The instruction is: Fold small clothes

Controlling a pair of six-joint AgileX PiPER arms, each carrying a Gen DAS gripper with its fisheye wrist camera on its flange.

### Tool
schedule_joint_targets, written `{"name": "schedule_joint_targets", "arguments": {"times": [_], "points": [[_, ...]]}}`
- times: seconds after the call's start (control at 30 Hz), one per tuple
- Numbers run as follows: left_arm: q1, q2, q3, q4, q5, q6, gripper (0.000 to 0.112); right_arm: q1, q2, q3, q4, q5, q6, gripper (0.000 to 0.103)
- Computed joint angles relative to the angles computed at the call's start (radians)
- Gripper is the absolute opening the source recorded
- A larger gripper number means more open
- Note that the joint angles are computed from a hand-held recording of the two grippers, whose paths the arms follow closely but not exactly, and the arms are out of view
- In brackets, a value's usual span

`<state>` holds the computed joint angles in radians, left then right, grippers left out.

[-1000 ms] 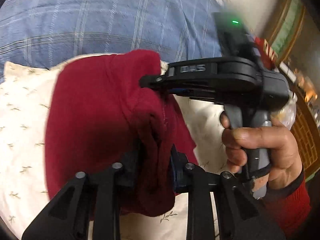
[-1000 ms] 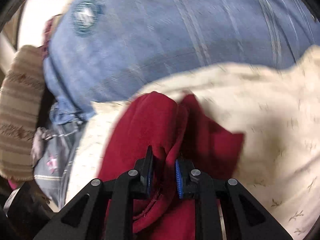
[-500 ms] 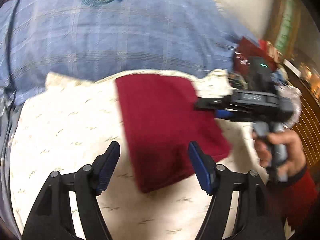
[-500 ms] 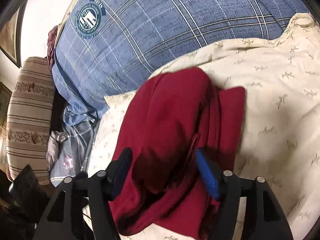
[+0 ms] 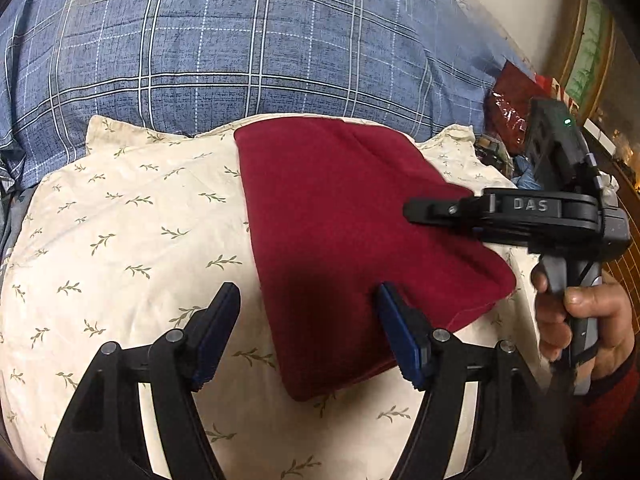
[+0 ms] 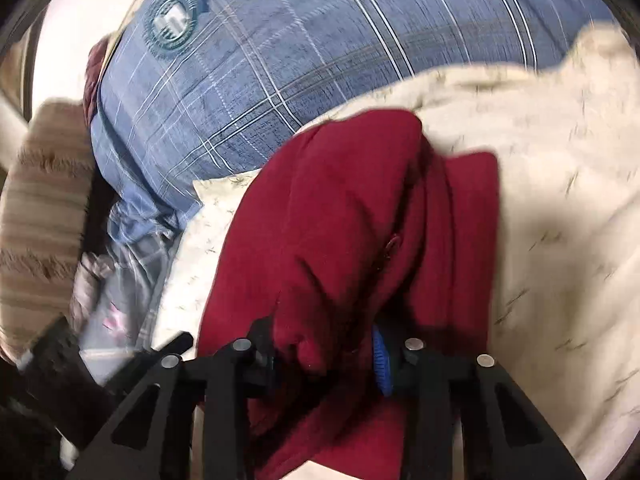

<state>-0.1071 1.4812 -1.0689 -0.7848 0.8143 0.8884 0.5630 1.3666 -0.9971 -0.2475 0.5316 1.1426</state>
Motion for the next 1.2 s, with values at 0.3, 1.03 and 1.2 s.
{"name": "schedule_joint_targets", "arguments": {"times": [0.3, 1.03, 1.2], "points": [[-0.056, 0.002, 0.029, 0.03, -0.075, -0.016, 0.075, 0.09, -0.122, 0.109, -0.197, 0.098, 0.226, 0.034], [-0.06, 0.028, 0.024, 0.053, -0.107, -0.052, 0.078, 0.395, 0.002, -0.045, -0.375, 0.418, 0.273, 0.016], [-0.055, 0.031, 0.022, 0.05, -0.11, -0.066, 0.079, 0.459, -0.032, -0.084, -0.438, 0.478, 0.332, 0.032]]}}
